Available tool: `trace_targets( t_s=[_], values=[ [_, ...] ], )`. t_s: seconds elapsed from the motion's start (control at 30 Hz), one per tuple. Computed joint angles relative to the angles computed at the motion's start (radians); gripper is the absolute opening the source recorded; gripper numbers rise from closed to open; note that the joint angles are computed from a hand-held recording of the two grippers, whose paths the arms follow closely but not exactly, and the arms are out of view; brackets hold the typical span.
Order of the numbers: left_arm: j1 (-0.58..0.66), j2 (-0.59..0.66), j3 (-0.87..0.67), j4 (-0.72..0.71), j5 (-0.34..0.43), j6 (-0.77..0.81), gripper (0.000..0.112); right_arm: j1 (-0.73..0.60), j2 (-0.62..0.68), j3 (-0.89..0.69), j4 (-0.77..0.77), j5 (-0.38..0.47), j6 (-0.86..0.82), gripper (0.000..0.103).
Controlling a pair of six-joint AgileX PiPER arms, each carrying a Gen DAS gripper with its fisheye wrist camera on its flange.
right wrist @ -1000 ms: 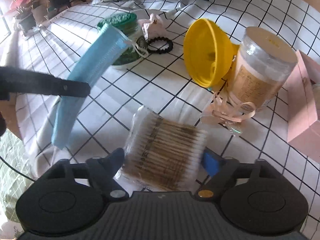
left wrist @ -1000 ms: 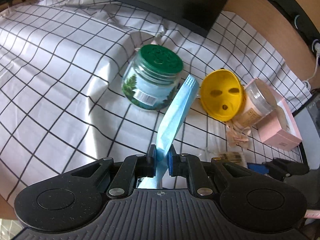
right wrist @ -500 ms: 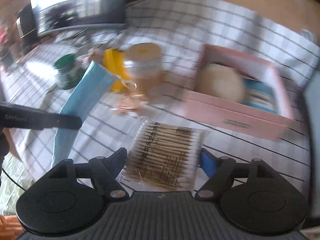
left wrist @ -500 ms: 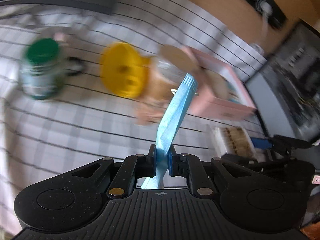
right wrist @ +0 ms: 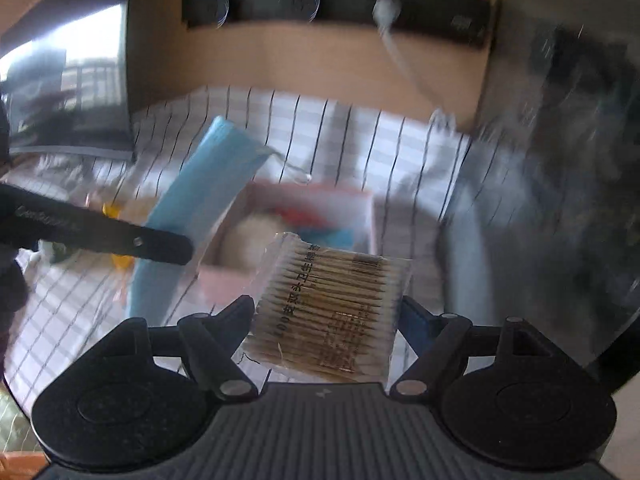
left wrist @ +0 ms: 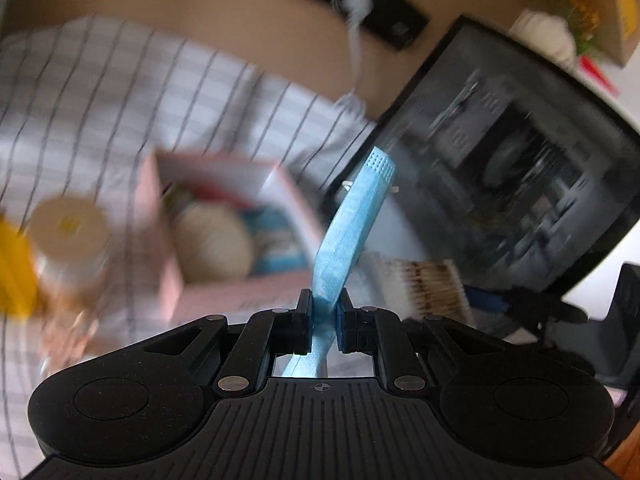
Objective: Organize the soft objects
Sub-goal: 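Carry the mask and swab pack over the pink box and open both tools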
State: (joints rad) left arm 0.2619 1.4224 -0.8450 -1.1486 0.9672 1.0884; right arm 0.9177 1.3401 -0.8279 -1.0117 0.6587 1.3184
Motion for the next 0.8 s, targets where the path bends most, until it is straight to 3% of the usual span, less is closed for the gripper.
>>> trace_targets(
  t_s=[0.2,0.4,0.6,0.8],
  values=[
    [-0.078,0.041,-0.154,-0.088,-0.044,-0.027,0.013,-0.045,-0.022,-0.097,-0.072,-0.004,-0.003,0.078],
    [-0.082,0.151,-0.364,-0.139,-0.06,-0.171,0.013,-0.179,0.038,-0.247,-0.047,-0.104,-0.022,0.078],
    [-0.139,0.259,-0.467,-0.133,-0.179,-0.214,0.013,-0.257,0.12,-0.271,-0.168,-0.149,0.144,0.078],
    [-0.158,0.452,-0.488,-0.216,-0.202,-0.208,0.013,-0.315,0.198,-0.237,-0.294,-0.235,0.33,0.078]
  ],
)
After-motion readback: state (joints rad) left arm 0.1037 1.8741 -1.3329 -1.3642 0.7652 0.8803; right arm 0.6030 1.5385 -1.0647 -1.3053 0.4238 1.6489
